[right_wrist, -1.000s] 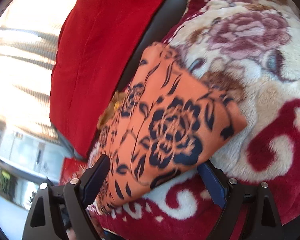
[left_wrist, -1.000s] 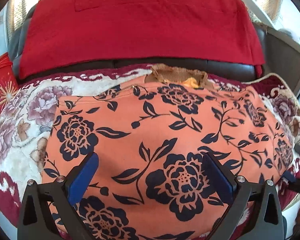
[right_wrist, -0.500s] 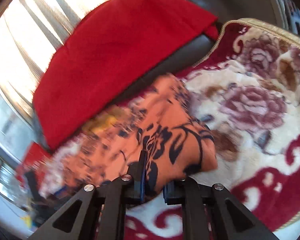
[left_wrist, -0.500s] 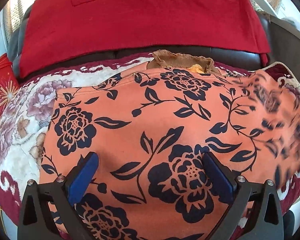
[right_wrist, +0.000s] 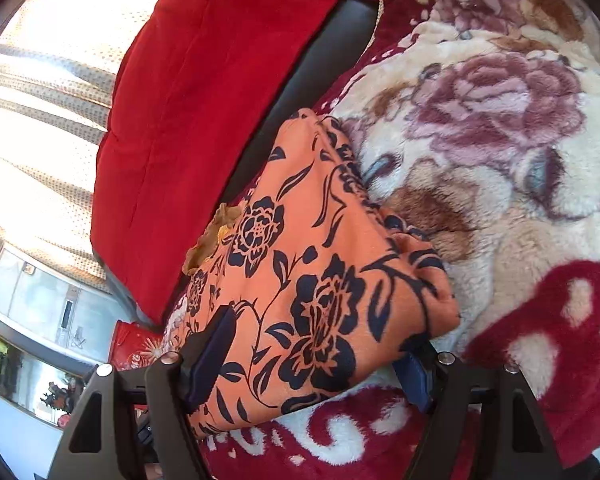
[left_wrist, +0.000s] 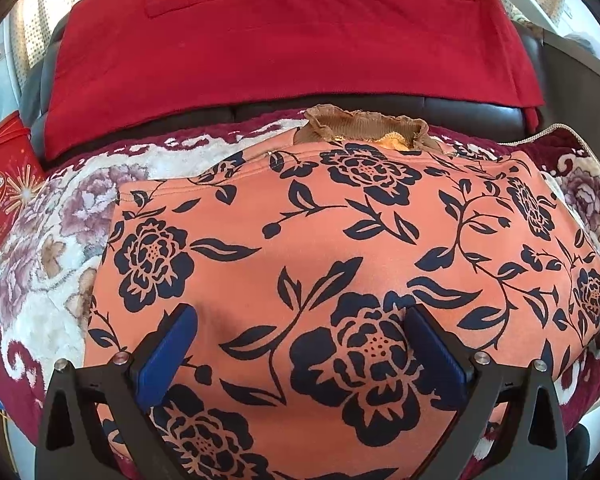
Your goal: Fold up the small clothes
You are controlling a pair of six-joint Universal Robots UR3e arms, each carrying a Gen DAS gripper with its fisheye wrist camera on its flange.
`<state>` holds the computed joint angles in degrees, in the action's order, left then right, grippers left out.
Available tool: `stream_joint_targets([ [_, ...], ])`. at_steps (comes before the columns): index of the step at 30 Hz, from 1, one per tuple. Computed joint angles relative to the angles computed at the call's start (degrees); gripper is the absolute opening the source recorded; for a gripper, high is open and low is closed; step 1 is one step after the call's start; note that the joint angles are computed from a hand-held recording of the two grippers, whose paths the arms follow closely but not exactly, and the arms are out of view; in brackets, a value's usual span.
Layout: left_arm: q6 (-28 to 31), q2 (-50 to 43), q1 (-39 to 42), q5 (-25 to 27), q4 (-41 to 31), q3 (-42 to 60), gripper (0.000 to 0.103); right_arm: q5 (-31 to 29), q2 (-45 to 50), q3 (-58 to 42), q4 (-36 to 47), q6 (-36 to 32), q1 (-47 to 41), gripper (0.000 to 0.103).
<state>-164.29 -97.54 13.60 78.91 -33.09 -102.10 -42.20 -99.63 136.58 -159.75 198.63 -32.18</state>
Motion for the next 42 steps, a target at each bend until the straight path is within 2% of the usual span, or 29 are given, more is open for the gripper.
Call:
stream_joint_targets([
  [7, -2.0, 2.6, 1.8, -3.6, 2.6, -1.5, 0.103, -3.7, 2.2, -3.9, -1.1, 1.2, 3.4, 0.077],
  [9, -2.3, 0.8, 0.5, -1.9, 2.6, -1.1, 0.103, -5.4, 4.0, -5.7, -1.3, 1.3, 4.7, 0.076],
  [10, -1.0, -1.7, -0.9, 0.2, -0.7, 1.0, 0.103, -6.3, 5.5, -6.9, -1.5, 1.5, 5.5, 0.075],
  [11, -0.1, -3.1, -1.4, 0.6, -1.3, 1.4, 0.103, -7.5, 7.4, -8.6, -1.3, 1.4, 6.6, 0.069],
  [12, -0.7, -2.6, -0.5, -0.9, 1.5, -0.6, 0.103, -8.8, 8.8, -10.1, -0.8, 1.3, 7.5, 0.050],
  [13, -0.8, -2.0, 0.1, -1.9, -0.1, -0.1, 0.102, -11.5, 10.7, -13.1, 1.5, 0.6, 9.0, 0.040],
  [15, -0.1, -0.1, 2.6, -5.7, -3.1, 0.0, 0.102, -12.3, 13.0, -16.2, 3.5, -0.1, 9.7, 0.031],
  [18, 2.6, 5.6, 8.7, -10.8, -2.6, -4.4, 0.102, -19.5, 13.6, -25.0, 9.7, -1.5, 15.3, 0.020],
  [21, 5.0, 12.5, 19.1, -18.3, -1.6, -11.1, 0.102, -26.6, 12.8, -34.1, 11.5, -1.4, 23.3, 0.020],
  [24, 4.4, 16.1, 31.4, -24.1, -1.4, -15.5, 0.102, -31.7, 16.5, -46.6, 13.6, -1.2, 32.6, 0.020],
  [27, 2.1, 14.8, 41.7, -28.0, -1.2, -18.0, 0.102, -38.9, 27.1, -64.6, 17.0, -4.1, 45.9, 0.019],
  [29, 2.3, 12.7, 46.3, -29.8, -2.5, -18.9, 0.102, -41.1, 36.4, -76.6, 21.3, -5.9, 52.3, 0.019],
  [30, 3.6, 12.5, 48.0, -31.1, -2.7, -20.2, 0.100, -42.4, 40.9, -82.6, 24.7, -6.0, 54.6, 0.019],
  [31, 6.7, 12.8, 50.6, -34.6, -1.8, -22.9, 0.100, -40.7, 46.9, -88.6, 28.2, -7.9, 56.7, 0.019],
  [32, 8.0, 13.7, 51.8, -36.6, -0.6, -24.9, 0.100, -41.2, 52.6, -94.6, 31.6, -7.9, 58.4, 0.019],
  [35, 10.0, 15.6, 51.1, -36.6, 1.1, -26.4, 0.100, -43.3, 64.8, -111.6, 44.0, -6.8, 61.3, 0.020],
  [38, 11.2, 15.7, 51.1, -37.2, 0.4, -26.9, 0.100, -42.7, 63.4, -115.0, 45.3, -5.4, 60.8, 0.019],
  [40, 10.5, 15.3, 50.9, -37.4, 0.5, -26.6, 0.100, -44.1, 63.6, -121.6, 47.1, -6.1, 60.9, 0.019],
  [42, 9.5, 14.6, 50.8, -37.7, 1.2, -26.5, 0.100, -43.3, 61.9, -121.9, 45.3, -5.1, 60.9, 0.019],
])
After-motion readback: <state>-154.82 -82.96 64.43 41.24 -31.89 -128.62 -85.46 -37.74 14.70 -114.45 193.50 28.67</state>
